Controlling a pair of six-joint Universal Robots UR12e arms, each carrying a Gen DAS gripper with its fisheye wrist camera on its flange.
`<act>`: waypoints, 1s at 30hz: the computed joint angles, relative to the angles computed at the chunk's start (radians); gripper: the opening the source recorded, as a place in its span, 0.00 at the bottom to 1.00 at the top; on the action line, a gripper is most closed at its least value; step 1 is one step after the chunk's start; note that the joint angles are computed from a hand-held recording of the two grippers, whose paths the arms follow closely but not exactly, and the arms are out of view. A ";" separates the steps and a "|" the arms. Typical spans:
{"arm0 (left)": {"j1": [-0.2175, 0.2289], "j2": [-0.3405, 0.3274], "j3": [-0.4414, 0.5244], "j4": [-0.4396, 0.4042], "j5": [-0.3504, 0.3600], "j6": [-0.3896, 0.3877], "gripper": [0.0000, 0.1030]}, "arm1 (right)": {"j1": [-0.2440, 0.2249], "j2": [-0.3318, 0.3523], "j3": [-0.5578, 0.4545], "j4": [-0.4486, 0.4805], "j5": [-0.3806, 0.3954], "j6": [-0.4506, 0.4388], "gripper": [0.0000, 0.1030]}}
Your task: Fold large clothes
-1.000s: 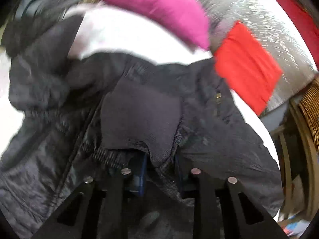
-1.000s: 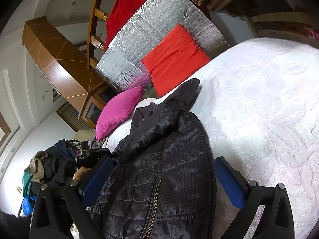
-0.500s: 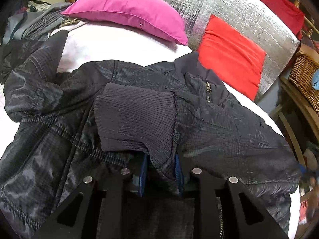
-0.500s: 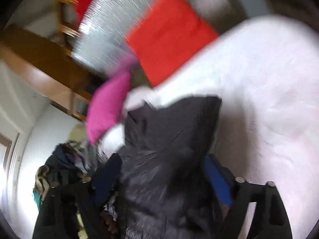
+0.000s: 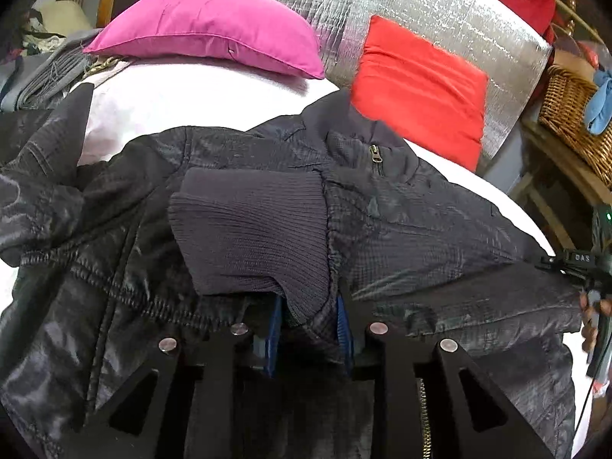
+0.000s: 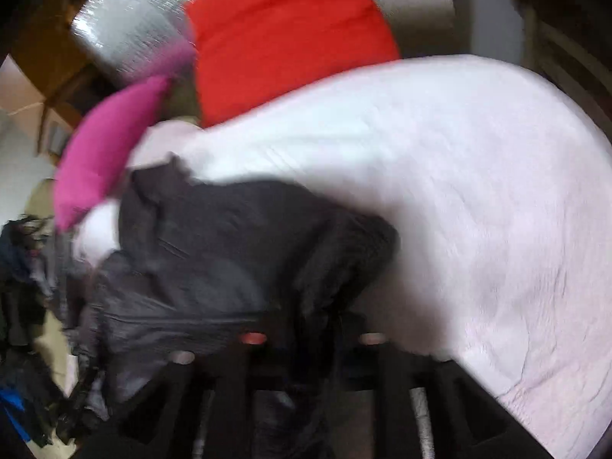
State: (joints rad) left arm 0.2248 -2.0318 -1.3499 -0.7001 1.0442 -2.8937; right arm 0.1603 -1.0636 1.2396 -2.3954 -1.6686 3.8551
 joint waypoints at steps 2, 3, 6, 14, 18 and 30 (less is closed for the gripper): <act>0.000 -0.001 0.003 -0.006 0.004 0.002 0.31 | 0.003 -0.033 0.059 -0.113 -0.012 0.053 0.80; 0.000 -0.002 0.004 -0.010 0.002 0.000 0.33 | 0.005 -0.046 0.078 -0.155 -0.012 0.065 0.80; 0.000 -0.003 0.003 -0.007 0.006 -0.009 0.35 | 0.019 -0.079 0.110 -0.237 0.002 0.069 0.80; 0.000 -0.007 0.008 -0.017 0.008 -0.013 0.37 | 0.046 -0.094 0.126 -0.103 0.117 0.049 0.27; -0.001 -0.006 0.015 -0.050 -0.002 0.018 0.46 | 0.046 -0.085 0.122 -0.029 0.071 0.050 0.22; 0.068 0.028 0.037 0.033 -0.109 -0.124 0.52 | 0.091 -0.132 0.139 -0.233 -0.061 0.019 0.76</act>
